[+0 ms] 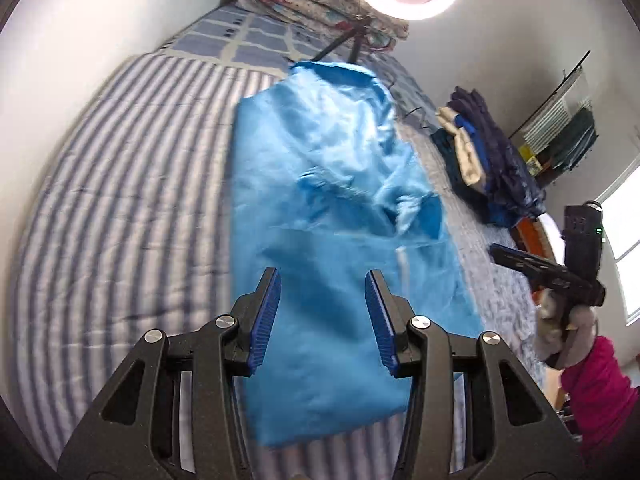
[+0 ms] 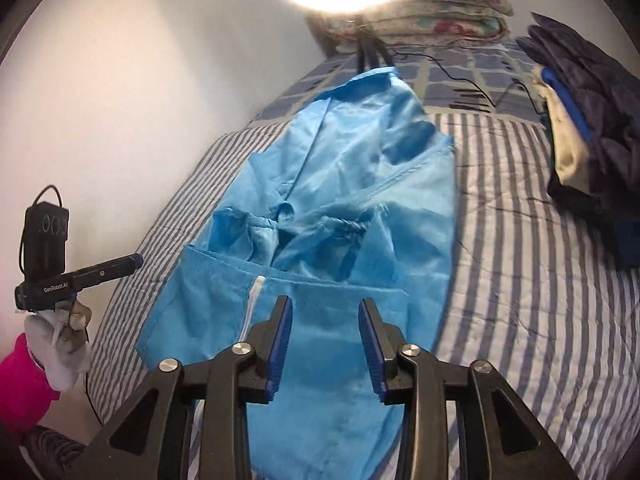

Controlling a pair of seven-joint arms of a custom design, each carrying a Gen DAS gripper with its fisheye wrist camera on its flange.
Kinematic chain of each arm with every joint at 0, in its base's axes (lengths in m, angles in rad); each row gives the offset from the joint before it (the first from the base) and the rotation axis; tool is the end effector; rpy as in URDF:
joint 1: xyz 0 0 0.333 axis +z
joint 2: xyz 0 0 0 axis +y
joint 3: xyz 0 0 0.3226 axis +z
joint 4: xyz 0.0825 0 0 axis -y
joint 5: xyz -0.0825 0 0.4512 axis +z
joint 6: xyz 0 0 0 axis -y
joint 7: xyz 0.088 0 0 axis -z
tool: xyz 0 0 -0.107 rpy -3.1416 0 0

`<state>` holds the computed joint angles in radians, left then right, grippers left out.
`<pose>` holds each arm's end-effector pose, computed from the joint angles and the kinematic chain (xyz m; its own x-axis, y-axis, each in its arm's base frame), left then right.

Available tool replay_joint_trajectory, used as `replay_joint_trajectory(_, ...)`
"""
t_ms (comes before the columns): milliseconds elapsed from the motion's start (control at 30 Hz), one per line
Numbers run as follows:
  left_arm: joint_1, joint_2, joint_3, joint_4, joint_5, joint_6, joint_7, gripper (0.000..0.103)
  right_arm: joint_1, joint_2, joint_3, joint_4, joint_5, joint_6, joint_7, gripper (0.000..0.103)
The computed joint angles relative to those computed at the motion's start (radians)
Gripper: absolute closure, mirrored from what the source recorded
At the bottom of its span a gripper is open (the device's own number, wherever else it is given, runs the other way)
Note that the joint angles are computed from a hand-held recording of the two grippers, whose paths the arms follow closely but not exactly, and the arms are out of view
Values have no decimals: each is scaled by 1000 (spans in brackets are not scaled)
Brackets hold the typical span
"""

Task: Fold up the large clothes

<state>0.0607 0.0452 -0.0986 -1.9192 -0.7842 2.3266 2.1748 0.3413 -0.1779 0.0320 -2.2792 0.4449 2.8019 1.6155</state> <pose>0.6665 -0.0369 0.4907 -0.2968 -0.8452 0.4444 -0.8595 0.0336 -0.5100 0.5556 0.1963 0.4790 0.0901 -0.9159 -0.3911 -0.8202 0.1545 -0.5508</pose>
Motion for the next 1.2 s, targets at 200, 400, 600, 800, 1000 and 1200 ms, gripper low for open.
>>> replay_joint_trajectory(200, 30, -7, 25, -54, 34, -66, -37, 58, 53, -115, -42, -148, 133, -64, -50, 52)
replay_joint_trajectory(400, 25, 3, 15, -70, 58, -58, -61, 58, 48, -133, -8, -200, 89, -117, 0, 56)
replay_joint_trajectory(600, -6, 25, -7, -101, 199, 44, -111, 58, -4, -99, 83, -165, -203, -193, 176, 66)
replay_joint_trajectory(800, 18, 15, 8, -95, 89, -18, -87, 55, 25, -169, 42, -221, -188, -119, 180, 46)
replay_joint_trajectory(1000, 71, 80, 20, -25, -59, -175, -123, 42, 234, -191, -200, -272, 329, -26, -140, 32)
replay_joint_trajectory(1200, 110, 146, 4, 42, -132, -263, -132, 42, 285, -138, -256, -236, 684, -39, -395, 33)
